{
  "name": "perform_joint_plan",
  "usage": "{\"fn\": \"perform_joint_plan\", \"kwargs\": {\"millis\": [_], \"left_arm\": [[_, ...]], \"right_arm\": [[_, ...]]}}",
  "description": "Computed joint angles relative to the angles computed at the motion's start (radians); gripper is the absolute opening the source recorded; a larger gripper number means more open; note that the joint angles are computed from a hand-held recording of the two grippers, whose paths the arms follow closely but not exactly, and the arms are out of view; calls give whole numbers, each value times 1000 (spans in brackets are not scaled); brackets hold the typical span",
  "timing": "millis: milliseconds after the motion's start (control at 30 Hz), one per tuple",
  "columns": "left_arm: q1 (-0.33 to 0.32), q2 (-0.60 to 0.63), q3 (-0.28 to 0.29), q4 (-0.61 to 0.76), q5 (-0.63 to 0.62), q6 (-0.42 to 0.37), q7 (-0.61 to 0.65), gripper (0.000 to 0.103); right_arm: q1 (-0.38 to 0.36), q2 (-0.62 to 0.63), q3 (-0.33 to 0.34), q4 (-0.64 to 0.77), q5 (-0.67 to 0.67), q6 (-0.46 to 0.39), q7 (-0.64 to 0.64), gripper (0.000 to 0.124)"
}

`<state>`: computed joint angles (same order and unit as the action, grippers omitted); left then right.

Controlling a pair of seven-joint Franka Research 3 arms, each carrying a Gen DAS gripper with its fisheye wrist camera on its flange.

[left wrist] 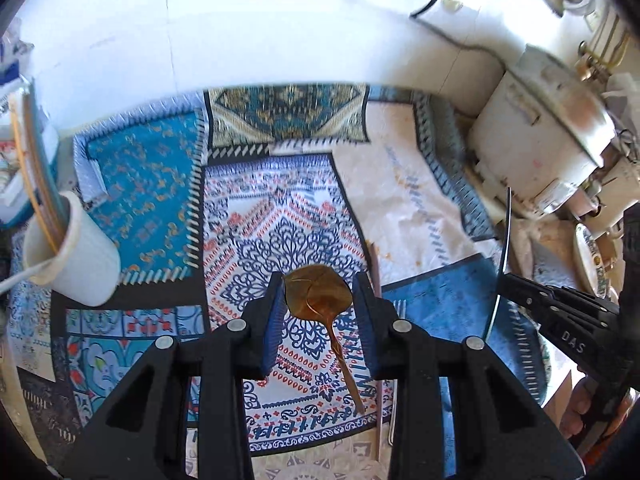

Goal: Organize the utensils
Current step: 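Lift the spoon and chopstick and carry both toward the white cup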

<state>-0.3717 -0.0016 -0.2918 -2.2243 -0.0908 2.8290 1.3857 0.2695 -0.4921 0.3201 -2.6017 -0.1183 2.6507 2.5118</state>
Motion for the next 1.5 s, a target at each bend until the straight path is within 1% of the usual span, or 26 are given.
{"fn": "perform_joint_plan", "kwargs": {"millis": [267, 433, 567, 633, 667, 700, 733, 767, 933, 1100, 1200, 1300, 1433, 1500], "left_arm": [[-19, -82, 15, -49, 5, 65, 25, 32], [-38, -119, 41, -66, -11, 99, 39, 32], [-29, -147, 50, -77, 30, 124, 2, 32], [-27, -163, 61, -83, 42, 133, -10, 32], [-24, -171, 64, -88, 52, 136, -18, 32], [-17, -179, 66, -93, 66, 141, -30, 32], [-17, -183, 73, -95, 70, 141, -33, 32], [-17, -187, 78, -98, 73, 140, -36, 32], [7, -220, 89, -124, 114, 134, -75, 32], [13, -240, 108, -143, 125, 131, -93, 32], [12, -251, 119, -152, 122, 133, -96, 32], [13, -256, 126, -154, 120, 139, -102, 32], [15, -260, 133, -152, 120, 150, -104, 32], [17, -264, 134, -153, 123, 158, -108, 32]], "right_arm": [[-27, -36, 43, 30, -61, 0, 36, 2], [-42, -31, 63, 60, -99, 0, 42, 2], [-20, 6, 36, 70, -82, -12, 14, 2], [3, 49, 5, 81, -52, -29, -22, 6], [10, 67, -5, 84, -40, -34, -30, 15], [15, 94, -17, 87, -26, -30, -37, 28], [12, 114, -20, 89, -28, -26, -32, 32], [0, 143, -14, 100, -44, -35, -14, 33], [14, 292, -56, 171, -87, -84, 11, 32], [59, 361, -108, 211, -86, -96, 4, 15], [79, 387, -124, 230, -90, -108, 4, 9], [92, 395, -129, 245, -130, -126, 19, 6], [105, 381, -141, 227, -103, -104, 7, 6], [103, 370, -136, 222, -123, -105, 28, 5]]}}
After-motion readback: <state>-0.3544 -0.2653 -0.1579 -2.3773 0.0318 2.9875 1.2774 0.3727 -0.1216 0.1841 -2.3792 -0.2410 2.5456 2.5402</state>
